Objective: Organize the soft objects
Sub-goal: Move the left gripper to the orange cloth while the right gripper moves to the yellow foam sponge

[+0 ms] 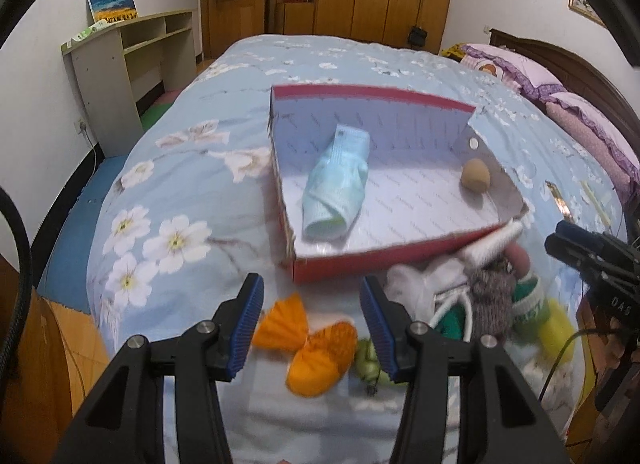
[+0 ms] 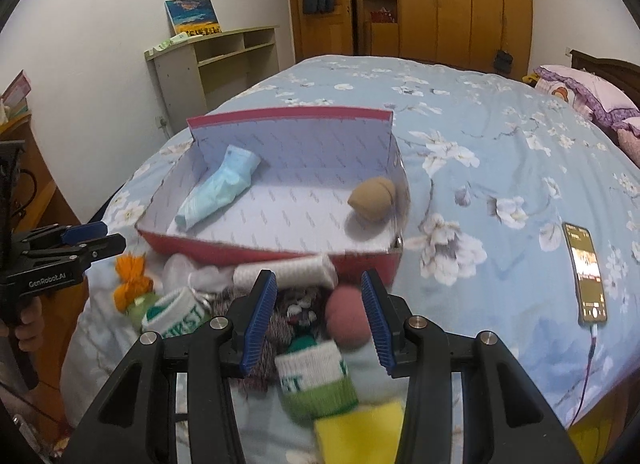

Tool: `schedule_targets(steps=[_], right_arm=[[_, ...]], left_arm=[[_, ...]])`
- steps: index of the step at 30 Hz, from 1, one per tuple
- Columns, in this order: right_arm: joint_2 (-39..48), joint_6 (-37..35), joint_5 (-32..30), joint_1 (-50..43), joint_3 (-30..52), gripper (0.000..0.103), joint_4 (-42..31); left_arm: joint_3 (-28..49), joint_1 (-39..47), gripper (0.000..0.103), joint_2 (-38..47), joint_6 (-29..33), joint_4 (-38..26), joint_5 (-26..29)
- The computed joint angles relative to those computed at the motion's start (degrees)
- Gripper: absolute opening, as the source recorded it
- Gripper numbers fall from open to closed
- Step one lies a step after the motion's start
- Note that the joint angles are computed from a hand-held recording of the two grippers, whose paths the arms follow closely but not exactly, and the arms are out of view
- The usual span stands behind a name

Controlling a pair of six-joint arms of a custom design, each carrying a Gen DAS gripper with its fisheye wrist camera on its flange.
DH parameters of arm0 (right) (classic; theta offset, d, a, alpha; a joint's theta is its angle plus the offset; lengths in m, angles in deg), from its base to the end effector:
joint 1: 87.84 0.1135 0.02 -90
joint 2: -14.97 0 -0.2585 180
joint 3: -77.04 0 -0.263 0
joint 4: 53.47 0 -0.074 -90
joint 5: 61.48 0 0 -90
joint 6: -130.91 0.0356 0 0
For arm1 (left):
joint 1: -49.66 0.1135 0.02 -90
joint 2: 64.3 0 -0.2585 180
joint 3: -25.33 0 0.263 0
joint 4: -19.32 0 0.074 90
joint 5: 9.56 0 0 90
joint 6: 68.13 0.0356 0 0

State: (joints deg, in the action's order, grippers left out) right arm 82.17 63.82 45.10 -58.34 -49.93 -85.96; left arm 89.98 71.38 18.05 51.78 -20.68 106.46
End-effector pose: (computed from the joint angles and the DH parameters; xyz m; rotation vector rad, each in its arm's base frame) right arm 0.2217 0.1138 0.2088 0.0008 2.3445 0.1047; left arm 0.2778 0.0938 0.2001 0.3368 2.4203 -0.1997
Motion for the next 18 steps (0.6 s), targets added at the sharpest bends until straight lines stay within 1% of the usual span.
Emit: schedule_targets(steps=[9, 18], right_arm=[[-4.32, 2.56, 0.24, 0.36, -4.23, 0.045, -2.20], [-6.69, 4.23, 0.27, 1.46, -6.24, 0.045, -4.10]], left_arm=[[-3.11, 3.15, 0.053, -0.39, 4.84, -1.22, -0.09], [-3.92, 4.16, 0.053, 1.20, 6.74, -1.23, -0.81]])
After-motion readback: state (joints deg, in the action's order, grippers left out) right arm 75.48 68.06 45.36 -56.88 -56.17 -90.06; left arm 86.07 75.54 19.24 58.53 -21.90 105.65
